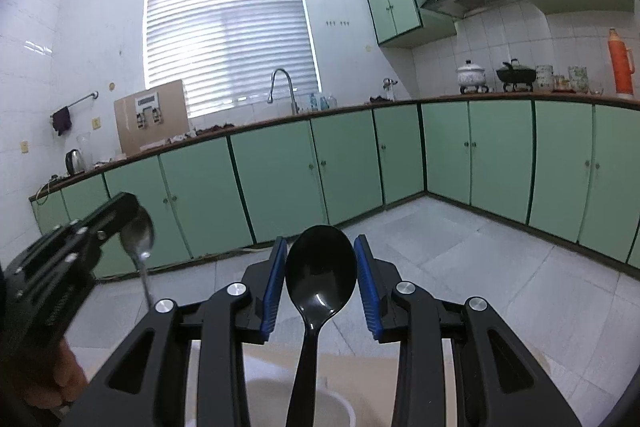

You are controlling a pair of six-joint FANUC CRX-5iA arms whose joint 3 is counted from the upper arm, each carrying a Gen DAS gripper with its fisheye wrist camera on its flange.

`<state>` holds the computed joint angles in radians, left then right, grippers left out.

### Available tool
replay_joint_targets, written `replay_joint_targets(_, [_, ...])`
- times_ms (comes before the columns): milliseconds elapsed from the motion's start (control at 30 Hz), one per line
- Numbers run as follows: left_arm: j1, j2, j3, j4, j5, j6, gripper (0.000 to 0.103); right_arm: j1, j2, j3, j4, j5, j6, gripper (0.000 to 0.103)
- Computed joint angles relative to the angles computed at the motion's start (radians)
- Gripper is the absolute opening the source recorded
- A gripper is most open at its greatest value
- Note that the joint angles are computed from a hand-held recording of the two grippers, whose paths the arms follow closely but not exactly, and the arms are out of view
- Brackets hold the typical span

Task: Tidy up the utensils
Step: 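Lift both spoons and drop them into the white utensil holder, then grasp a black chopstick with the left tool while the right tool grasps another black chopstick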

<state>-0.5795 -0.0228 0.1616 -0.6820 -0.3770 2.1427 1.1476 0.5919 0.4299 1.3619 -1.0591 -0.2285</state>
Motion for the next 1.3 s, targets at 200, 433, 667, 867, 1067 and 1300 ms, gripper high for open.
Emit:
replay_joint_targets(200, [0.047, -0.018, -0.079, 0.146, 0.034, -0.119, 0.007, 0.024, -0.036, -0.075, -0.014, 0.024, -0.035, 0.035])
replay_joint_targets(433, [0.050, -0.090, -0.146, 0.175, -0.002, -0.106, 0.031, 0.068, -0.074, -0.122, -0.034, -0.003, -0.075, 0.043])
replay_joint_targets(667, [0.020, -0.204, -0.230, 0.176, -0.097, -0.070, 0.054, 0.143, -0.094, -0.129, -0.095, -0.102, -0.098, 0.057])
replay_joint_targets(867, [0.025, -0.311, -0.324, 0.315, -0.226, -0.174, 0.072, 0.250, -0.087, -0.101, -0.241, -0.252, -0.078, 0.075])
replay_joint_targets(1067, [0.010, -0.385, -0.392, 0.428, -0.396, -0.278, 0.079, 0.347, -0.071, -0.053, -0.418, -0.354, -0.079, 0.080])
replay_joint_targets(1300, [-0.050, -0.428, -0.450, 0.410, -0.502, -0.230, 0.079, 0.425, -0.027, -0.004, -0.501, -0.440, -0.092, 0.079])
